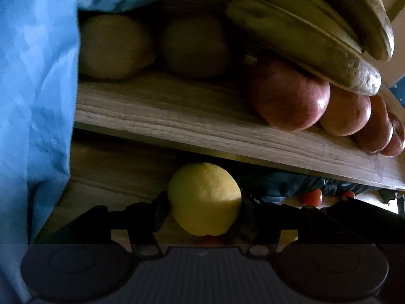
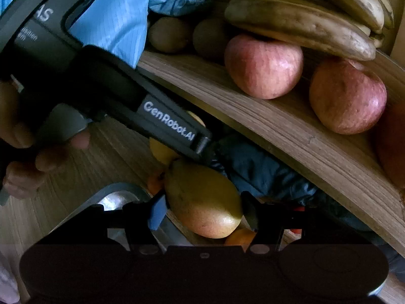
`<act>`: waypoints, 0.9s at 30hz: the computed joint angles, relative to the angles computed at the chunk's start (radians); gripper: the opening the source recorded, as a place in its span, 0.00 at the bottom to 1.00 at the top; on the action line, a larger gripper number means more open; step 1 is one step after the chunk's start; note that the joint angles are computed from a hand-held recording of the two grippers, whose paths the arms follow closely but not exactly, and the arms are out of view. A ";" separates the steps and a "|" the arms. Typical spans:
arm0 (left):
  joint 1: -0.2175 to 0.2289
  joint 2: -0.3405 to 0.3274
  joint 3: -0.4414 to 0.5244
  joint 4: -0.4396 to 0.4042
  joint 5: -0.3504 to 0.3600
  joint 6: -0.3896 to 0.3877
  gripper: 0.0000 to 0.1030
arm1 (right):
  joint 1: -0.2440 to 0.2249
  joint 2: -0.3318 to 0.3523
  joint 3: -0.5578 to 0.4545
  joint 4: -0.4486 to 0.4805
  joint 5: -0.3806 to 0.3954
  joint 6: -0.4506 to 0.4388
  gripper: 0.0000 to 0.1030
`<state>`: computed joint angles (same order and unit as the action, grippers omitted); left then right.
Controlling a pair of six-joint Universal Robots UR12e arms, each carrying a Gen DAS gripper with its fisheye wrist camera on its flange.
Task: Organize fruits
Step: 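Close left tool on the yellow lemon while right tool grasps the brown pear, then carry the lemon in left tool over the tray while right tool carries the pear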
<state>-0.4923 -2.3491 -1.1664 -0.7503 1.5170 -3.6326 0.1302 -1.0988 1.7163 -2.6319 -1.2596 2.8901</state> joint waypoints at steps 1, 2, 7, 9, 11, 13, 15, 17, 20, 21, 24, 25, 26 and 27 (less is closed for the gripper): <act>0.001 0.001 -0.002 0.002 -0.002 -0.009 0.60 | 0.000 0.000 0.001 -0.002 0.000 0.000 0.62; 0.001 0.008 -0.021 0.016 -0.003 -0.013 0.60 | 0.000 0.000 0.002 -0.005 -0.002 0.000 0.62; 0.002 0.036 -0.071 0.051 0.005 -0.020 0.60 | 0.006 0.002 0.003 -0.019 -0.011 0.019 0.61; 0.001 0.044 -0.083 0.063 0.008 -0.030 0.60 | 0.009 0.001 0.009 -0.035 -0.014 0.019 0.61; -0.001 0.049 -0.093 0.075 0.013 -0.037 0.60 | 0.012 -0.002 0.015 -0.050 -0.020 0.018 0.61; 0.000 0.061 -0.108 0.085 0.014 -0.037 0.60 | 0.013 -0.006 0.021 -0.063 -0.027 0.023 0.61; -0.003 0.066 -0.118 0.095 0.016 -0.041 0.60 | 0.016 -0.013 0.030 -0.082 -0.034 0.036 0.61; -0.005 0.074 -0.130 0.106 0.017 -0.043 0.60 | 0.017 -0.021 0.037 -0.095 -0.039 0.047 0.61; -0.008 0.086 -0.151 0.126 0.018 -0.043 0.60 | 0.019 -0.033 0.048 -0.109 -0.048 0.056 0.61; -0.009 0.091 -0.159 0.132 0.018 -0.041 0.60 | 0.019 -0.037 0.052 -0.113 -0.050 0.057 0.61; -0.010 0.108 -0.180 0.147 0.015 -0.028 0.60 | 0.023 -0.052 0.068 -0.126 -0.060 0.071 0.61; -0.009 0.111 -0.181 0.147 0.013 -0.024 0.60 | 0.025 -0.057 0.074 -0.130 -0.063 0.075 0.61; -0.009 0.119 -0.190 0.152 0.011 -0.018 0.60 | 0.027 -0.063 0.081 -0.134 -0.067 0.080 0.61; -0.008 0.125 -0.196 0.154 0.007 -0.011 0.60 | 0.030 -0.069 0.087 -0.138 -0.072 0.087 0.61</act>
<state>-0.5001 -2.2241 -1.3628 -0.5964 1.5244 -3.6438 0.1604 -1.1673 1.8030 -2.7701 -1.3318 2.9773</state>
